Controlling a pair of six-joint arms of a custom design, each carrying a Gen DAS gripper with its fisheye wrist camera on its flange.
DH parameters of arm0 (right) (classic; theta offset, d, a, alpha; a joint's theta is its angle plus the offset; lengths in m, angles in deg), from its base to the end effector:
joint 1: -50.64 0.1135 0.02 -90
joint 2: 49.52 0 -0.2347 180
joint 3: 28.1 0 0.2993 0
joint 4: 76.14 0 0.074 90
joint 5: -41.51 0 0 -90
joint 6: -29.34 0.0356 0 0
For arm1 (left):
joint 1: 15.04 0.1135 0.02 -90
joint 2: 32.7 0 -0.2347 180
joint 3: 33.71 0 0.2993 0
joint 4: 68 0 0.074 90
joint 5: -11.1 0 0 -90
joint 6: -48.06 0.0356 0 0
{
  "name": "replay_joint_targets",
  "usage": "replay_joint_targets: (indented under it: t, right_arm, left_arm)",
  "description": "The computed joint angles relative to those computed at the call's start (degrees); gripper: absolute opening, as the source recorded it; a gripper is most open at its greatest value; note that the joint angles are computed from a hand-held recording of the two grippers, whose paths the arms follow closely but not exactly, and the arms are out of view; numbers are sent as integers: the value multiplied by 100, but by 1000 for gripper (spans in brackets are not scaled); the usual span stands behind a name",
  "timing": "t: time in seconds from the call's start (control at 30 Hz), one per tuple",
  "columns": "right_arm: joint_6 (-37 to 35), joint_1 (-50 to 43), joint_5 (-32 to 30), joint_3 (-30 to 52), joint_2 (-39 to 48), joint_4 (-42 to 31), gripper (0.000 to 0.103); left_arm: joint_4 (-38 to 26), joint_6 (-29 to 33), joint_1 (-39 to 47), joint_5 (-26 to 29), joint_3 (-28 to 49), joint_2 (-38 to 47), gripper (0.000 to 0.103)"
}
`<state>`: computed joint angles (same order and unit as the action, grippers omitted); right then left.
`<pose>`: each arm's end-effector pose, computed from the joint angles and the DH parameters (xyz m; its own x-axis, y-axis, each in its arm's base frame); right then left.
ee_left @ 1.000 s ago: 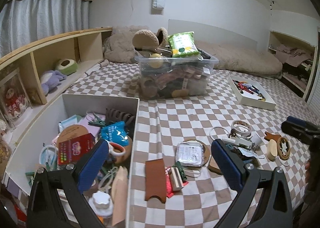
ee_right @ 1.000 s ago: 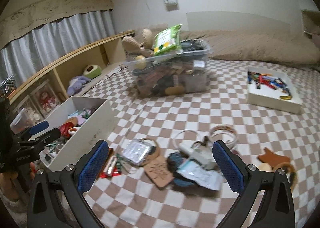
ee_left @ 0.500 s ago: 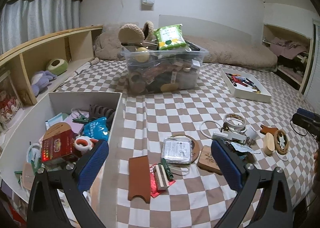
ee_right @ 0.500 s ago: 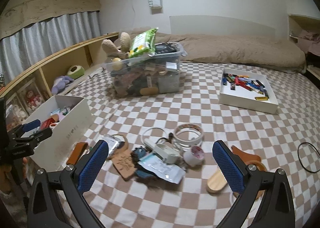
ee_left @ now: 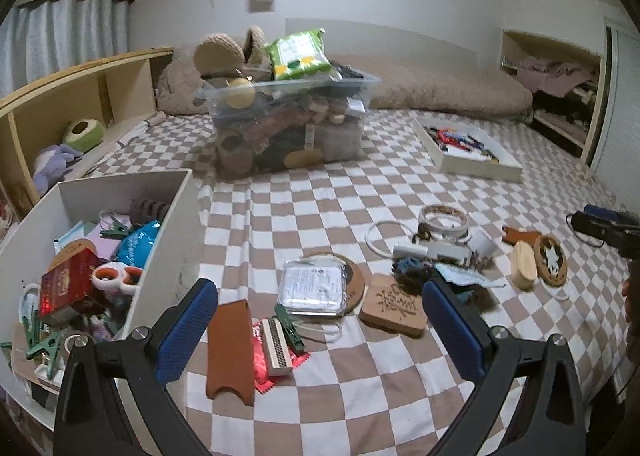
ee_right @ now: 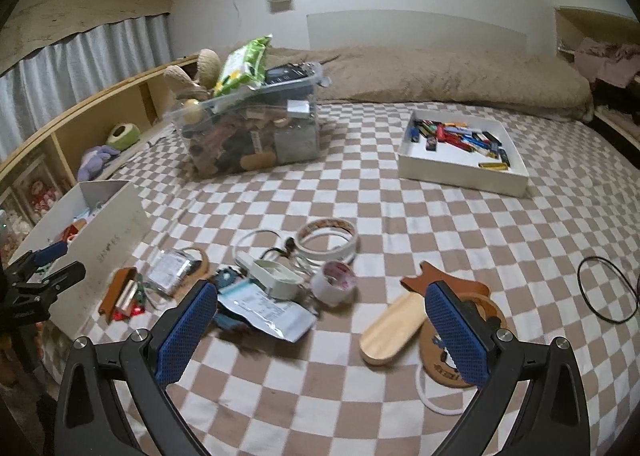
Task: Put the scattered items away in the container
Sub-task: 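Lift both tools out of the box and back over the bed items, then lower the left tool toward the engraved wooden block while the right lowers toward the white plastic ring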
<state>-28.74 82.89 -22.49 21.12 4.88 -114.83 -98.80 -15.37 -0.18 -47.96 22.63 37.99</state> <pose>0.2264 0.1244 0.2039 -0.6098 0.1772 -0.7725 0.1297 0.9839 0.1233 0.3005 0.0608 0.1867 -0.5545 0.2498 -0.7938 0.4232 0.9060 -0.0106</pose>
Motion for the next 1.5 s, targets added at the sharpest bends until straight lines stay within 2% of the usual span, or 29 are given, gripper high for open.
replay_joint_targets:
  t: [0.3,0.5,0.63,1.1,1.23,1.37,1.5]
  right_arm:
    - [-436,-262,289,-592,-181,36,103]
    - [-568,-719,-91,-1084,-515,-179,103]
    - [-535,-985,-114,-1367,-632,-250,103]
    - [-892,-1757,-930,-1382,668,419,103]
    - [-922,-1954,-1223,-1359,733,454,103]
    - [-900,-1944,-1242,-1251,884,358,103]
    - [-909,-1959,-1289,-1232,884,282,103]
  left_arm:
    - [174,217,-343,-314,-266,184,103]
    - [158,328,-490,-424,-297,448,103]
    - [204,399,-603,-496,-423,479,103]
    - [319,653,-1126,-887,-743,797,103]
    - [402,685,-1235,-1021,-800,932,103]
    - [528,769,-1337,-1209,-857,1111,103]
    - [416,730,-1208,-972,-727,1291,103]
